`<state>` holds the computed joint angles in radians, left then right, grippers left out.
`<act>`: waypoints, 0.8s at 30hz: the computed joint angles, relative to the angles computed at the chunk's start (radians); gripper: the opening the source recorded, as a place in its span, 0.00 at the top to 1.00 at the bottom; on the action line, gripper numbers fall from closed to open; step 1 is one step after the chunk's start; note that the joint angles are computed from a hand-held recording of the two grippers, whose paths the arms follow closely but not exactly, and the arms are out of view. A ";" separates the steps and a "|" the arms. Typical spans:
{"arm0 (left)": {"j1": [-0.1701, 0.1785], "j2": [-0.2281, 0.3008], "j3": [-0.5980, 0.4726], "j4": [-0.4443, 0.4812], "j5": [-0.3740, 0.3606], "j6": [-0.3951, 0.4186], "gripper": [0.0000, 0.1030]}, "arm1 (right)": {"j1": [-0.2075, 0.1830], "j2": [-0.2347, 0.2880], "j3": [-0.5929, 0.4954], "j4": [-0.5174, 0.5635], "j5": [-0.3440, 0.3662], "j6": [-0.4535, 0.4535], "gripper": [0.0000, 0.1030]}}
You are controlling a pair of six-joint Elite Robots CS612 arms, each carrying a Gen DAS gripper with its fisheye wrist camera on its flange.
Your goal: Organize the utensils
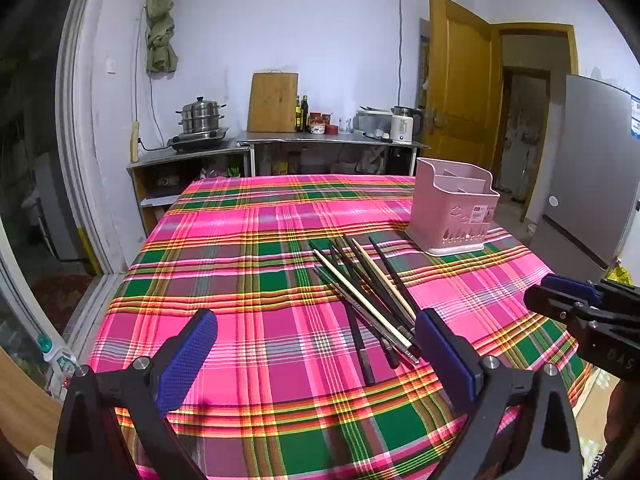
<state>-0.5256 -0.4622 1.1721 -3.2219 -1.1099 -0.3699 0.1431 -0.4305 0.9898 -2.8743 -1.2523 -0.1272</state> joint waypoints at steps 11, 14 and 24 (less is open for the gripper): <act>-0.002 -0.001 0.001 -0.006 0.002 0.002 0.03 | 0.001 -0.002 0.002 -0.002 -0.001 0.001 0.66; -0.003 -0.001 0.001 -0.005 0.004 0.001 0.03 | 0.001 -0.002 0.002 -0.003 -0.001 0.001 0.66; -0.003 -0.001 0.003 -0.008 0.003 0.003 0.03 | 0.001 -0.004 0.007 -0.007 -0.001 0.000 0.66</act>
<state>-0.5285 -0.4633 1.1747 -3.2300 -1.1071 -0.3674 0.1438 -0.4349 0.9965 -2.8814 -1.2528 -0.1268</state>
